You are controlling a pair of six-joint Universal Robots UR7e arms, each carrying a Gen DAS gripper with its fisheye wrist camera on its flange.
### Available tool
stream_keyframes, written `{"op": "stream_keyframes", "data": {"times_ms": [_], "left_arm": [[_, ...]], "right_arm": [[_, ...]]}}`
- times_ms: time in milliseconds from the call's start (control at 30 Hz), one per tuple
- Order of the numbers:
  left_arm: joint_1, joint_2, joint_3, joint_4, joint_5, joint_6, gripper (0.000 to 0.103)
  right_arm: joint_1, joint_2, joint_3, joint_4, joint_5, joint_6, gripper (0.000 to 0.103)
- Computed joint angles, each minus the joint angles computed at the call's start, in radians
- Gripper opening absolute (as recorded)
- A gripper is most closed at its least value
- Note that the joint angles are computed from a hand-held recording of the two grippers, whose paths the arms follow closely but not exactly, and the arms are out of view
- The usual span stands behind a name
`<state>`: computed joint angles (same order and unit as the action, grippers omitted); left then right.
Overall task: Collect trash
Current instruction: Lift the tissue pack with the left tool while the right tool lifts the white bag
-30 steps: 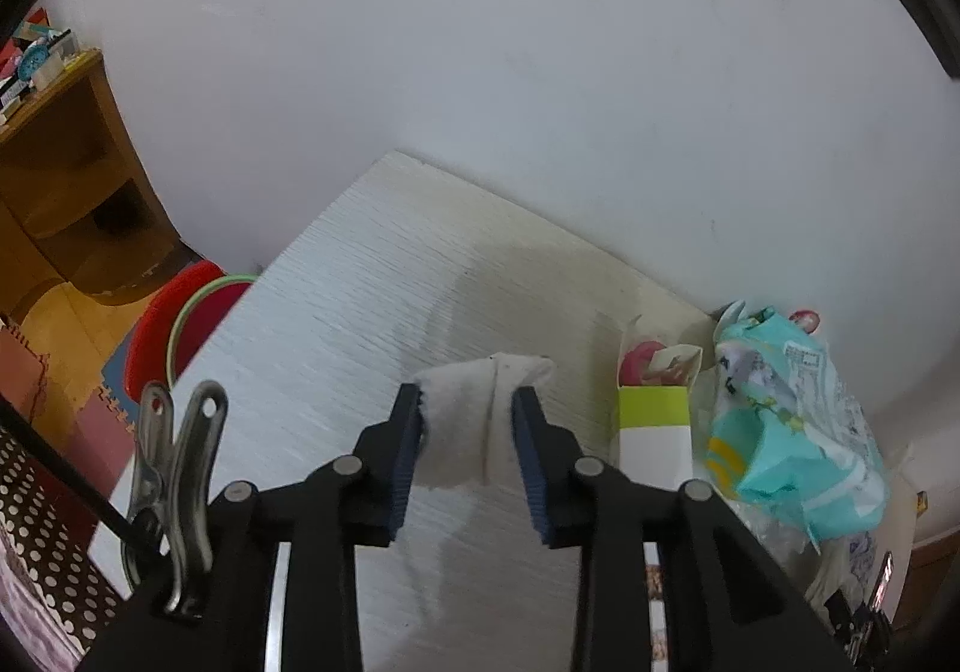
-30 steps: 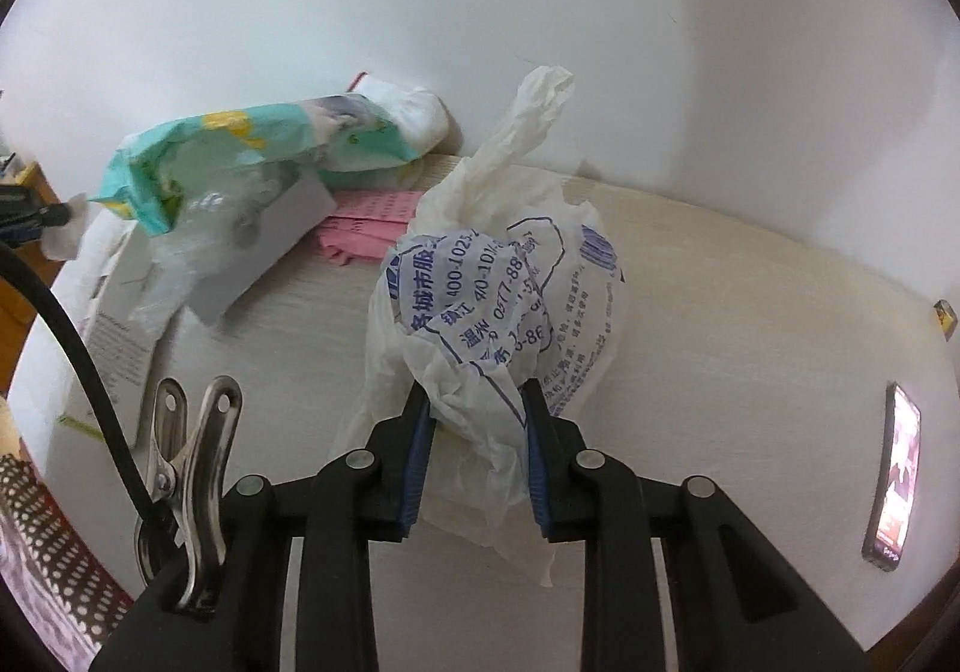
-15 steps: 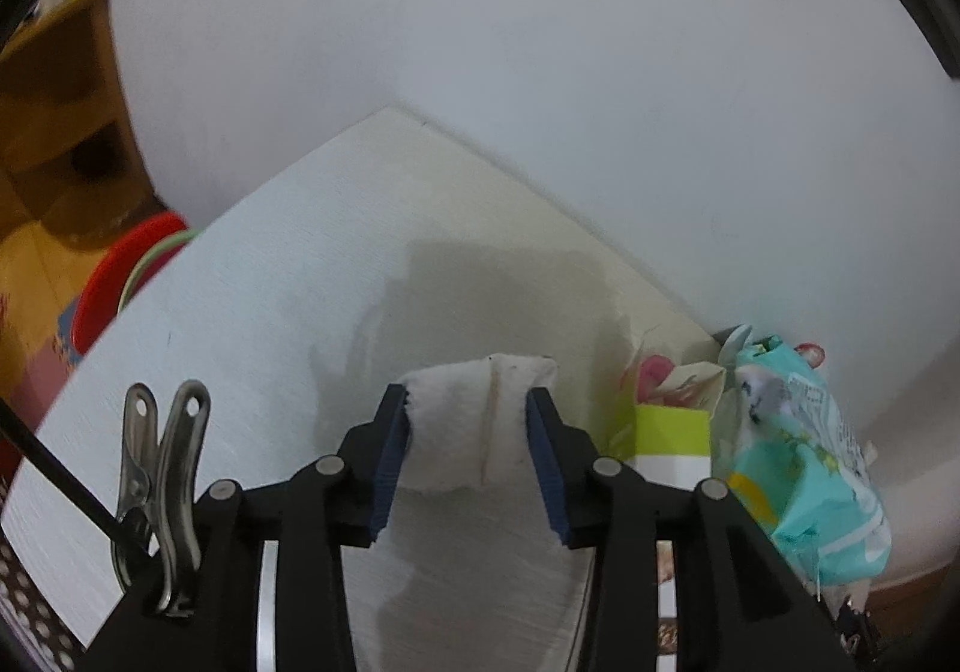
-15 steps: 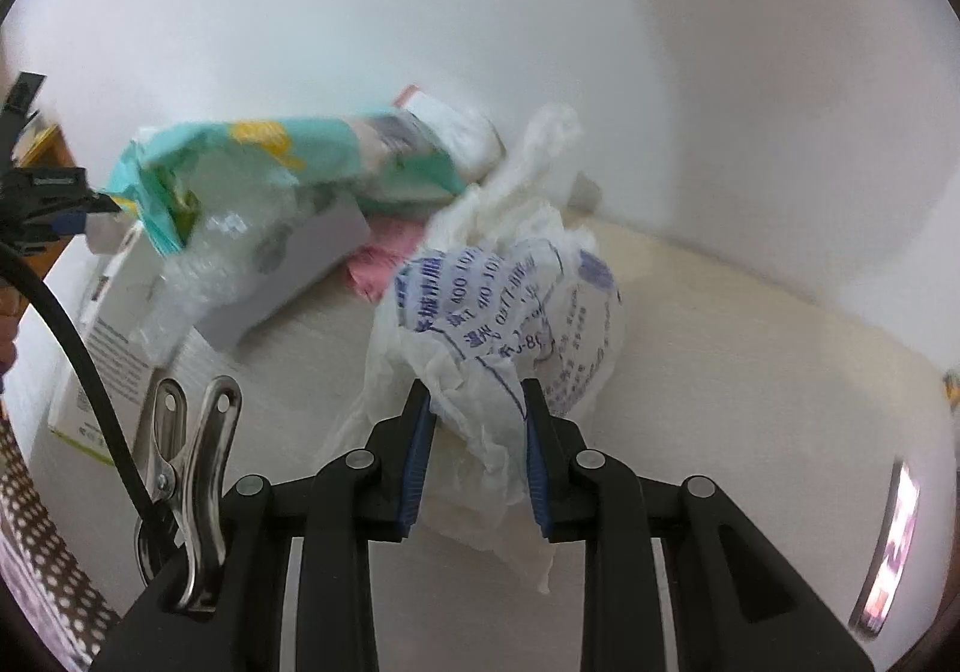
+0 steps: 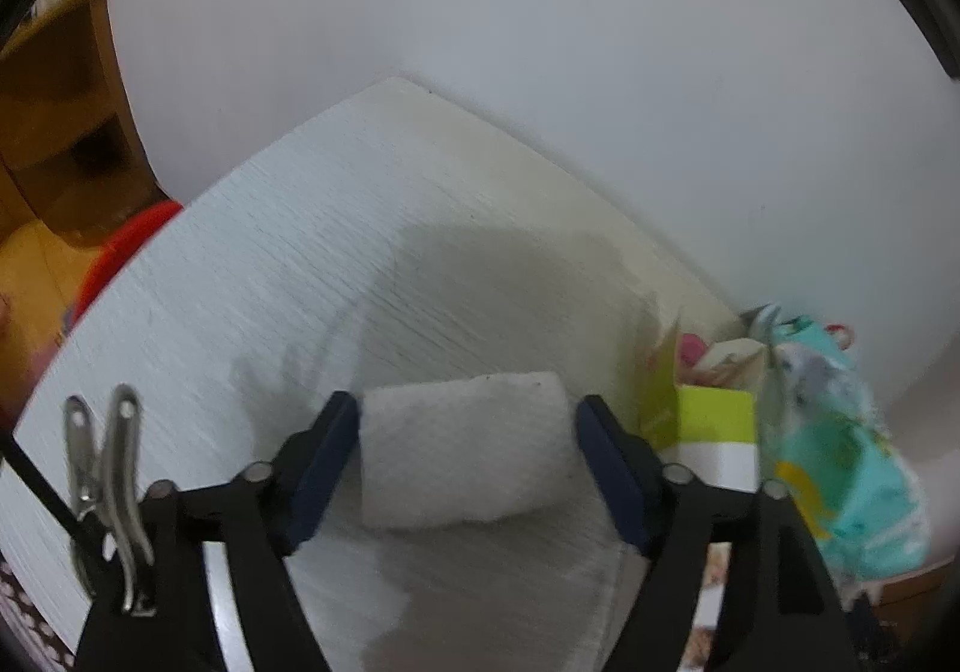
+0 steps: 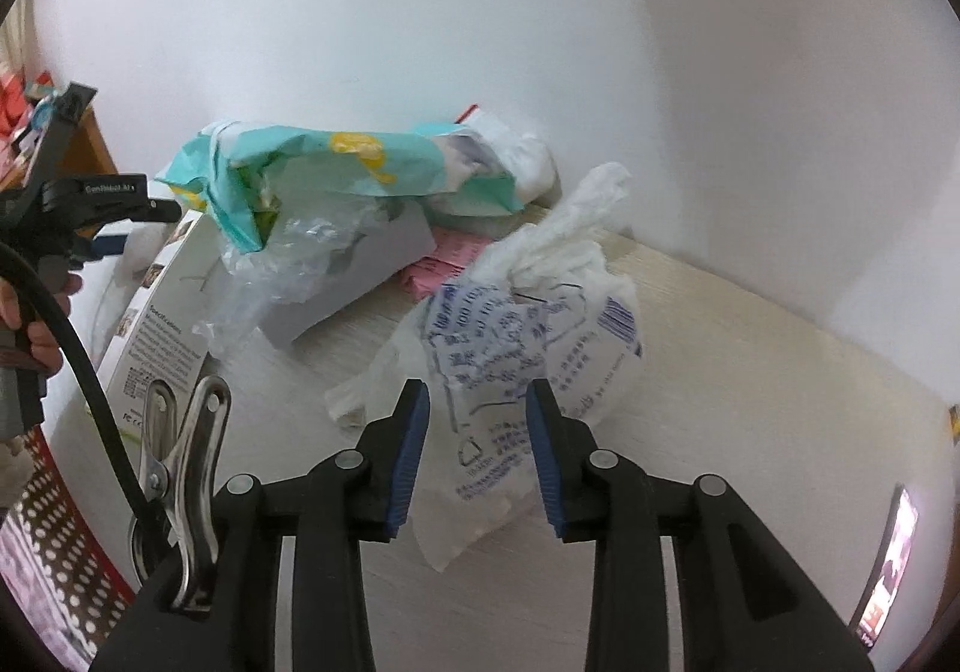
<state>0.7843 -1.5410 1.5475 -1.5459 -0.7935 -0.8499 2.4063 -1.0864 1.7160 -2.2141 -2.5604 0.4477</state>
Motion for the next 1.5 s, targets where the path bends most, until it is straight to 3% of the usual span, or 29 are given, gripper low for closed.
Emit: {"op": "stream_keyframes", "data": {"times_ms": [100, 200, 233, 267, 367, 400, 433, 500, 567, 700, 833, 1267, 1500], "left_arm": [[-0.009, 0.046, -0.018, 0.07, 0.051, 0.028, 0.096], [-0.013, 0.071, -0.036, 0.115, 0.052, 0.029, 0.097], [-0.013, 0.07, -0.035, 0.115, 0.051, 0.024, 0.097], [-0.015, 0.066, -0.03, 0.112, 0.056, 0.021, 0.096], [-0.026, 0.043, -0.003, 0.096, 0.086, 0.014, 0.082], [-0.032, 0.034, 0.001, 0.112, 0.103, -0.001, 0.068], [-0.037, 0.031, 0.003, 0.138, 0.124, -0.014, 0.065], [-0.044, 0.018, 0.021, 0.139, 0.136, 0.009, 0.065], [-0.049, 0.02, 0.018, 0.163, 0.133, -0.006, 0.064], [-0.054, 0.005, 0.001, 0.204, 0.082, -0.049, 0.062], [-0.061, 0.002, -0.017, 0.265, 0.051, -0.088, 0.062], [-0.073, 0.039, -0.088, 0.398, -0.026, -0.175, 0.059], [-0.094, 0.035, -0.074, 0.371, -0.026, -0.2, 0.057]], "right_arm": [[0.001, -0.025, 0.016, -0.005, 0.002, 0.025, 0.04], [0.0, -0.047, 0.035, -0.029, 0.009, 0.029, 0.066], [-0.008, -0.053, 0.039, -0.045, 0.026, 0.03, 0.083], [-0.018, -0.052, 0.034, -0.047, 0.041, 0.037, 0.09], [-0.054, -0.039, 0.04, -0.1, 0.09, 0.002, 0.09], [-0.069, -0.022, 0.029, -0.065, 0.079, 0.006, 0.09], [-0.081, -0.009, 0.02, -0.041, 0.068, 0.012, 0.09], [-0.099, 0.012, 0.003, 0.031, 0.059, 0.039, 0.09], [-0.11, 0.016, 0.004, 0.04, 0.097, 0.028, 0.088], [-0.098, 0.005, -0.004, 0.089, 0.129, 0.012, 0.086], [-0.086, 0.01, -0.031, 0.166, 0.154, 0.055, 0.086], [-0.042, -0.047, 0.012, 0.182, 0.242, 0.224, 0.086], [-0.06, -0.092, 0.043, 0.134, 0.245, 0.17, 0.086]]}}
